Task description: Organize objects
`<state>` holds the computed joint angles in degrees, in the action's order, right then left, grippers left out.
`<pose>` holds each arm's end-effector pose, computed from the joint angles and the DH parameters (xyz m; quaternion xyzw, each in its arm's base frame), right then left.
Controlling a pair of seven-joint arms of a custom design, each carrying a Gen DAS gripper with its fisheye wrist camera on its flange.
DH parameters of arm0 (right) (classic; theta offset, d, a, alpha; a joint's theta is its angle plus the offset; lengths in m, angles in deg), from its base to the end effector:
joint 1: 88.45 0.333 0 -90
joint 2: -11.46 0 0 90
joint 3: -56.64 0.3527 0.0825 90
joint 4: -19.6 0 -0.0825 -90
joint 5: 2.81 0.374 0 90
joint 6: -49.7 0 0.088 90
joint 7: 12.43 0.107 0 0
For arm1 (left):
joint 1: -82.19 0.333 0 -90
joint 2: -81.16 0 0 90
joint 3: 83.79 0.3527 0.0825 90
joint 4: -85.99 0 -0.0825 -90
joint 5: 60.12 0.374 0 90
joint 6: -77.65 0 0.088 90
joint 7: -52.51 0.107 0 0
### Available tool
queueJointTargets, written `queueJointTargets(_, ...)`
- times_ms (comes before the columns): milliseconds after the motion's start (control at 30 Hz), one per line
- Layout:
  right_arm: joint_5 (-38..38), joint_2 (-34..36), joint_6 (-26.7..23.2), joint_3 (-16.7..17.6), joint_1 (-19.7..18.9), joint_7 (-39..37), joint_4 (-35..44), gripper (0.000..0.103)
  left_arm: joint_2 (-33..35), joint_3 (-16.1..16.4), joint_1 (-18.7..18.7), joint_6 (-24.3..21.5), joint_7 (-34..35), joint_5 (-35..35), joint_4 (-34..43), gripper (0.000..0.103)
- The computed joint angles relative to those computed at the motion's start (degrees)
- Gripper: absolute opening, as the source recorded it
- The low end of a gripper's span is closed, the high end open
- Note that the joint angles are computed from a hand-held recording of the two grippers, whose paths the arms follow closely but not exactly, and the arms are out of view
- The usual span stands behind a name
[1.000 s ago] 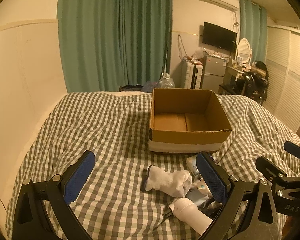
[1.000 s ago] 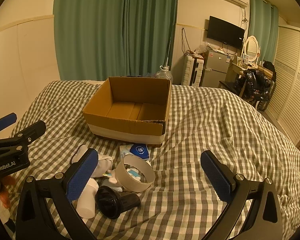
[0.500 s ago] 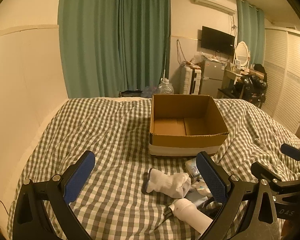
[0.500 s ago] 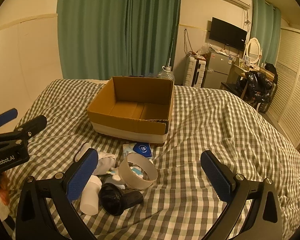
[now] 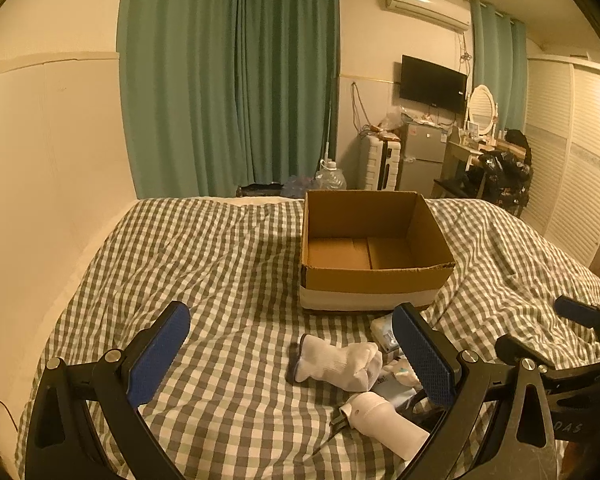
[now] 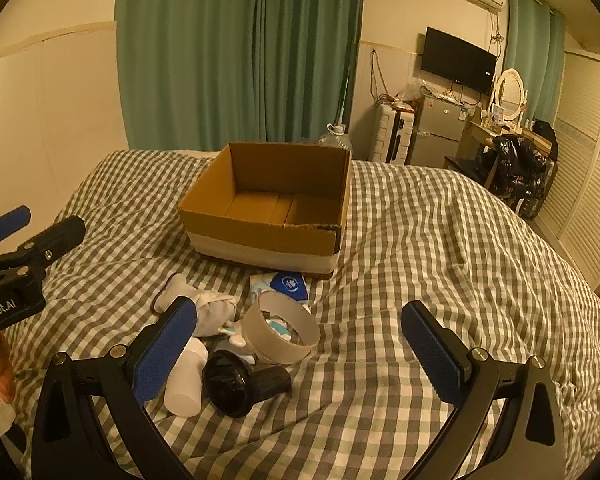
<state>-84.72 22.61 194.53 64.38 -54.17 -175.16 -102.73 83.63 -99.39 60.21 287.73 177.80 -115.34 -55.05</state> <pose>0.4246 0.3930 0.3728 -0.6444 0.6342 -0.3243 0.2781 0.4419 -0.2039 0.4348 -0.5706 0.6626 -0.3703 0.3135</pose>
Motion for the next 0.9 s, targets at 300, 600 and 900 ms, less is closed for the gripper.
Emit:
queueJointTargets(300, 3.5, 3.3, 3.2, -1.0, -0.5, -3.9, 1.2, 0.103, 2.7, 1.0, -0.9, -2.2, 4.6, -4.8, 2.4, 0.103)
queueJointTargets(600, 13.0, 9.4, 9.7, -2.7, -1.3, -14.4, 3.8, 0.091, 8.2, 3.8, -3.8, -6.7, 22.9, -23.3, 10.4, 0.103)
queueJointTargets(900, 20.5, 11.7, 16.1, -6.8, 0.9, -20.8, 3.2, 0.036, 12.6, -1.1, 0.5, -7.6, 38.6, -36.4, 16.4, 0.103)
